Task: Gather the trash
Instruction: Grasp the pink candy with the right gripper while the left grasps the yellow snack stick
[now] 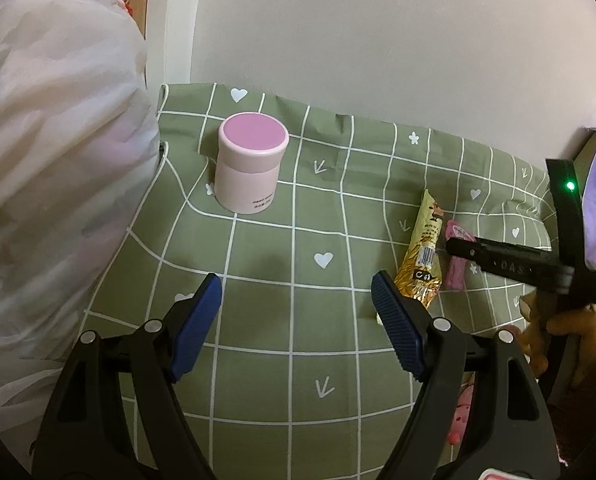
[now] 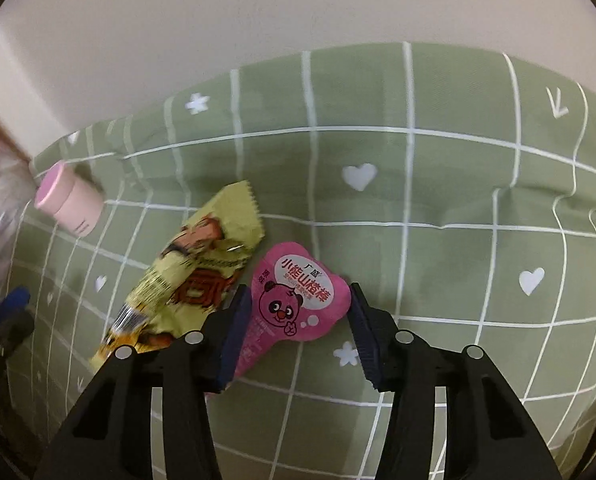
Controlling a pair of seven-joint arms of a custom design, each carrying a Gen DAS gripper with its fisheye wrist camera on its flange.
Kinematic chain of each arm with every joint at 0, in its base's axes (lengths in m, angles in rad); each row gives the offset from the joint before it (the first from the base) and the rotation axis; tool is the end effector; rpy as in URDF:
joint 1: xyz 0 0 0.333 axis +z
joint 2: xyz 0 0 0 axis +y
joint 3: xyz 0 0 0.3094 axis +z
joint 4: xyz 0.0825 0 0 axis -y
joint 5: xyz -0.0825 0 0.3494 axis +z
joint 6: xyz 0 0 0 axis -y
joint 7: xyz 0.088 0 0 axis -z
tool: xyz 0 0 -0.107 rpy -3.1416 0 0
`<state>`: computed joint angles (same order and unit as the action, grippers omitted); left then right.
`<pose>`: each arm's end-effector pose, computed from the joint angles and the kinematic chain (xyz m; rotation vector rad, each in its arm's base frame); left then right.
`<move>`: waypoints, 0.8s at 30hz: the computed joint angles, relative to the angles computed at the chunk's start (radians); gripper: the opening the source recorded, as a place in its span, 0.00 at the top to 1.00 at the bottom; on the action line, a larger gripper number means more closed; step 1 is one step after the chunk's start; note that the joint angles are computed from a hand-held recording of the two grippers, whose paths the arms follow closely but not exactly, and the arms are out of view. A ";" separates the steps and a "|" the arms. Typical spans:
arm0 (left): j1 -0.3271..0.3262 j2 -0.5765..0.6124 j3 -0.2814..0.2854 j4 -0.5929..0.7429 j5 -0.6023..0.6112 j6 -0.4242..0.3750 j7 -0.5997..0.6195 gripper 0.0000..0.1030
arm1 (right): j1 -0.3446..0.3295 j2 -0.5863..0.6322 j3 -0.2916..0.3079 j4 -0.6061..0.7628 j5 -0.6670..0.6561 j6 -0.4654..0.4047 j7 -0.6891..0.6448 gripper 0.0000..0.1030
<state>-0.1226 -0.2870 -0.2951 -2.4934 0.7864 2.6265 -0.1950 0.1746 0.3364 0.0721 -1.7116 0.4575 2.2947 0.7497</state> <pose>0.3966 -0.1985 0.4377 -2.3650 1.0712 -0.6983 0.6201 0.1611 0.4311 -2.4771 1.0096 -0.0270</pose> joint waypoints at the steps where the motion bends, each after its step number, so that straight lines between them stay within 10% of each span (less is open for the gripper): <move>1: 0.002 0.000 0.001 0.001 0.005 0.007 -0.003 0.29 | -0.007 -0.011 0.005 -0.013 0.018 0.003 -0.020 0.56; 11: 0.038 0.149 0.029 0.124 0.165 0.244 0.035 0.29 | -0.103 -0.195 -0.043 -0.138 0.242 -0.016 -0.249 0.56; 17: 0.010 0.348 0.086 0.269 -0.114 0.394 0.399 0.32 | -0.153 -0.295 -0.112 -0.208 0.256 -0.017 -0.300 0.56; 21: 0.048 0.489 0.015 0.436 -0.489 0.217 0.798 0.49 | -0.186 -0.317 -0.143 -0.218 0.247 -0.020 -0.297 0.56; 24: 0.011 0.568 0.044 0.566 -0.523 0.050 0.861 0.69 | -0.209 -0.336 -0.163 -0.231 0.253 -0.014 -0.297 0.56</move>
